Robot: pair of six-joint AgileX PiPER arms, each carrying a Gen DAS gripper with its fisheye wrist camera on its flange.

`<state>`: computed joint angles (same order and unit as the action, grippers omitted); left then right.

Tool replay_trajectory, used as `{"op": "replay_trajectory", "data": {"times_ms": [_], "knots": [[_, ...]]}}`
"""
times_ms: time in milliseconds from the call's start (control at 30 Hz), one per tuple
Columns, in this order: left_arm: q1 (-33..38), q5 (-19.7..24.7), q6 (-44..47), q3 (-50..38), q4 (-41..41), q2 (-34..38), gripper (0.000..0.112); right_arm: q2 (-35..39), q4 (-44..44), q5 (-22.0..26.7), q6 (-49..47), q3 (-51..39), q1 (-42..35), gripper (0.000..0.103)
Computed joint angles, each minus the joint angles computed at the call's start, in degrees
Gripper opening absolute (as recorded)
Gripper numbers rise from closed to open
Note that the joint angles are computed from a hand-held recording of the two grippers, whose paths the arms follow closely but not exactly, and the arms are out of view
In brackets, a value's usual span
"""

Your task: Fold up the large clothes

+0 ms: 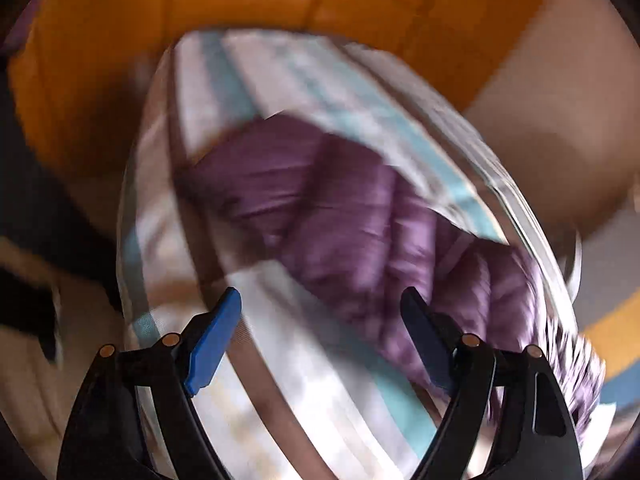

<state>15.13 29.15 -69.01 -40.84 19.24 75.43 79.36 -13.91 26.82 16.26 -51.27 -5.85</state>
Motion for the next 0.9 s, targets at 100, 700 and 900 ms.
{"op": "replay_trajectory", "data": {"times_ms": [100, 700, 900], "knots": [[2.28, -2.02, -0.89, -0.52, 1.27, 1.43, 0.080, 0.02, -0.18, -0.02, 0.23, 0.01, 0.09, 0.030], [-18.15, 13.86, -30.77, -5.80, 36.39, 4.38, 0.009, -0.09, -0.84, 0.06, 0.75, 0.08, 0.22, 0.030], [-30.24, 20.99, -31.60, -10.03, 41.66, 5.73, 0.009, -0.07, -0.69, 0.05, 0.85, 0.07, 0.23, 0.030]]}}
